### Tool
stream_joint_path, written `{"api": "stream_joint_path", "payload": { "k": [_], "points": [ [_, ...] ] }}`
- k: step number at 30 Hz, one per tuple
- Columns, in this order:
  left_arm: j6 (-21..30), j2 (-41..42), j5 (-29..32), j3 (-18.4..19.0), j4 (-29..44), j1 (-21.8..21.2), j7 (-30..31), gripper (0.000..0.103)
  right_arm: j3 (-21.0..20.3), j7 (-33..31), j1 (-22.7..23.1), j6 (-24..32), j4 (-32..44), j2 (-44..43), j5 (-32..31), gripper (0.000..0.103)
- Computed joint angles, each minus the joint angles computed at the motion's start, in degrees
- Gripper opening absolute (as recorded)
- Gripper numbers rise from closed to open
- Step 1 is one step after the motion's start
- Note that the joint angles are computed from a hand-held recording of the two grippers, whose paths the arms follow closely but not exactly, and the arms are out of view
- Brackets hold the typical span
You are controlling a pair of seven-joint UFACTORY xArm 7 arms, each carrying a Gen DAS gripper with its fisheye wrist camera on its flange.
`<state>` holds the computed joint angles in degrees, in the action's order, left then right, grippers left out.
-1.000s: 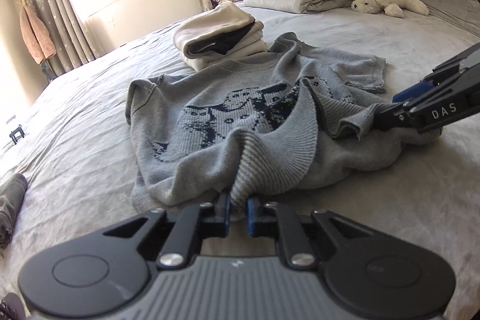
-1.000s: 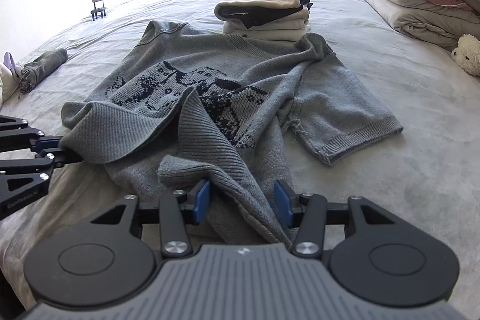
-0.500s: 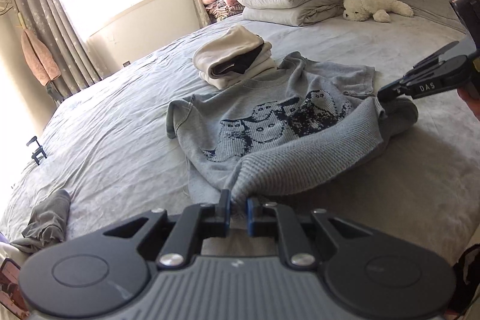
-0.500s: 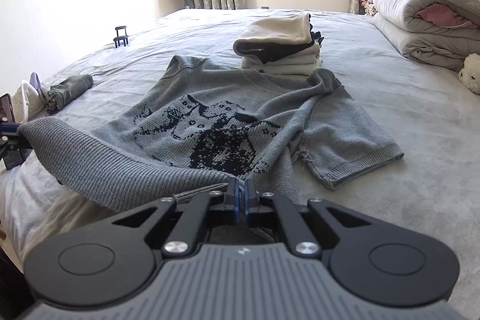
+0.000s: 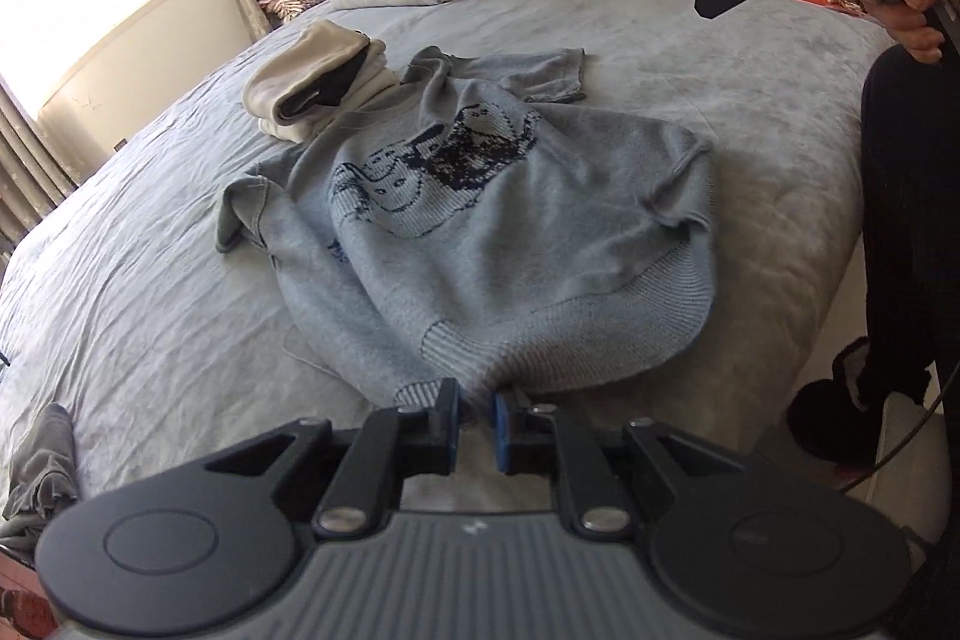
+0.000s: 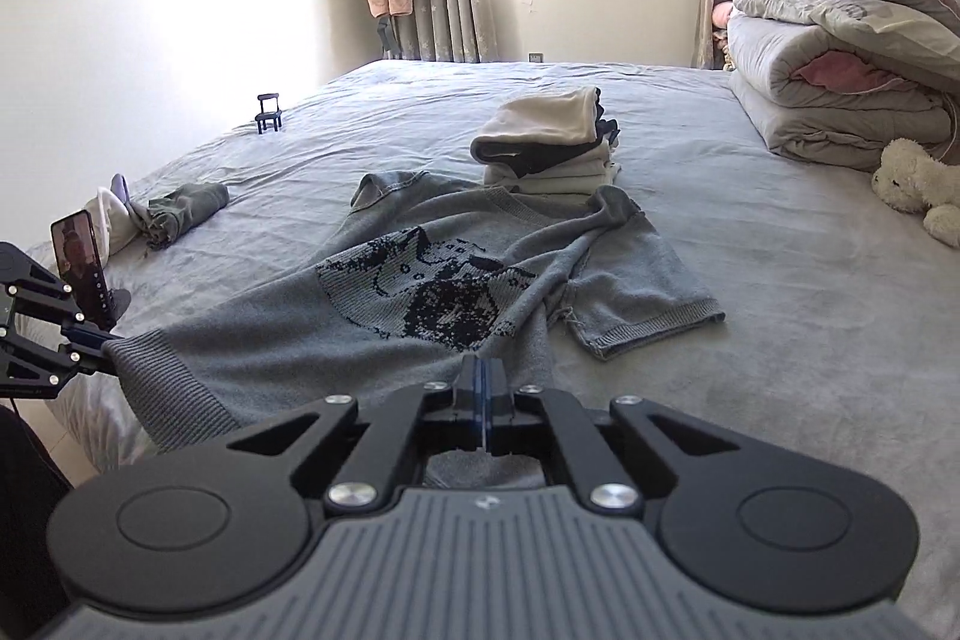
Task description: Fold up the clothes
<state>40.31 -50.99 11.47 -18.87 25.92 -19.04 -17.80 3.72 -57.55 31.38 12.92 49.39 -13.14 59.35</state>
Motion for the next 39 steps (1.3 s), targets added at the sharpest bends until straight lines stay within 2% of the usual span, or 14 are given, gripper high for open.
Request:
{"api": "stream_joint_path", "payload": {
  "k": [4,5,9,10,11,13,18,25,26,27,28,30,34,39],
  "points": [
    [-3.9,-0.8,-4.2,2.4,-2.4,-2.2,-2.0,0.016,0.9,7.7,-2.2,2.7,-2.0,-1.8,-7.0,0.001],
    [-5.0,-1.3,-5.4,2.9,-3.1,-2.7,-2.7,0.019,0.8,9.1,-2.3,3.2,-2.1,-1.8,-8.0,0.011],
    [-6.0,-3.2,-7.5,2.4,-4.7,-1.8,-6.9,0.036,1.7,16.6,-3.5,5.0,-2.7,-1.7,-14.0,0.016],
    [-5.7,-3.5,-7.7,2.2,-4.8,-1.2,-8.2,0.037,1.9,18.6,-3.6,5.4,-2.8,-1.5,-15.3,0.024],
    [-5.1,-3.9,-8.1,2.1,-5.0,-0.1,-10.2,0.038,2.2,20.5,-3.8,5.9,-2.9,-1.4,-16.5,0.04],
    [-4.2,-4.7,-9.3,2.6,-5.8,1.3,-14.0,0.038,1.9,22.2,-3.2,6.6,-2.8,-0.9,-16.9,0.049],
    [-6.2,-5.5,-13.9,5.5,-9.1,2.5,-22.6,0.038,3.6,29.5,-4.0,8.7,-1.7,1.6,-21.7,0.049],
    [-11.6,1.8,-16.1,6.1,-10.0,1.6,-28.4,0.036,5.9,41.0,-6.1,11.1,-0.9,4.9,-32.6,0.049],
    [-11.7,2.6,-15.2,4.8,-9.7,2.3,-29.7,0.031,5.9,41.4,-6.1,11.7,-0.9,5.3,-33.0,0.049],
    [-11.5,3.1,-13.5,3.0,-9.0,3.6,-31.0,0.012,5.8,41.4,-6.0,12.1,-0.9,5.6,-32.9,0.049],
    [-10.6,3.3,-11.3,0.8,-7.9,5.0,-32.3,0.007,5.8,41.2,-5.9,12.4,-1.0,5.8,-32.9,0.049],
    [-9.8,3.4,-6.7,-2.4,-5.7,6.9,-34.0,0.007,5.9,40.7,-5.8,12.5,-1.3,6.1,-33.0,0.049],
    [-12.5,6.0,0.0,-5.2,-1.4,9.0,-34.9,0.007,6.0,40.1,-5.7,11.6,-1.8,6.0,-33.0,0.049],
    [-20.2,13.3,4.4,-6.2,2.7,11.1,-35.4,0.007,6.2,39.8,-5.3,9.9,-2.4,5.9,-33.0,0.049]
  ]
}}
